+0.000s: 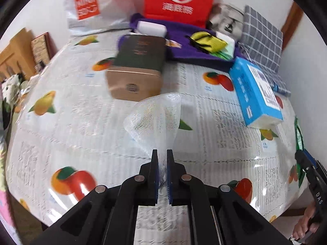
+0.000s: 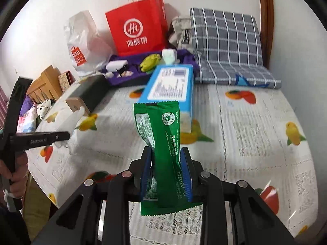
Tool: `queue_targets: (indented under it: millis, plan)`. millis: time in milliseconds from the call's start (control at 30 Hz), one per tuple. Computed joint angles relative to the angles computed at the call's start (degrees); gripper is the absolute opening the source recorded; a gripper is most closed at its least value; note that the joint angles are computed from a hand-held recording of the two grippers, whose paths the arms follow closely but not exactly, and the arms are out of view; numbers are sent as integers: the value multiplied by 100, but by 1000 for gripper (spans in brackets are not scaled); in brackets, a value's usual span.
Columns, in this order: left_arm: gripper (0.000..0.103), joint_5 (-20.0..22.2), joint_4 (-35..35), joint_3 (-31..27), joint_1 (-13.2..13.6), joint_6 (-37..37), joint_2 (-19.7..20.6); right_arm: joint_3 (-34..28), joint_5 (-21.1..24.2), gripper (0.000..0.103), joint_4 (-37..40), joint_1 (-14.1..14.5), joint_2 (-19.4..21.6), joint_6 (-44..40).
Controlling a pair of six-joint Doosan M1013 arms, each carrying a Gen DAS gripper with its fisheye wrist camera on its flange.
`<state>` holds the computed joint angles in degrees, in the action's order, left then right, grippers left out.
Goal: Organize soft objects
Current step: 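Carry the white mesh bag and green pack over the purple towel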
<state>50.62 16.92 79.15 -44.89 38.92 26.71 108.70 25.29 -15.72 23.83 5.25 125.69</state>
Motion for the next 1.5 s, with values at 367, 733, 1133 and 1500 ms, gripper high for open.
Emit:
queue_targets:
  millis: [367,733,1133,1500]
  plan:
    - [7,34,754,45,42,-655,-280,-296,5,29,-141,55,-76,134]
    - [7,161,1047,-258,59,-655,-219,-619,119,29,-240,24,44,80]
    - [7,214,999,-642,112,-319,-3,-983,190,29,-107,-15,299,-177]
    - [7,361,887,-1157,255,-18,326,-1428,337,29,7,-109,621,-444]
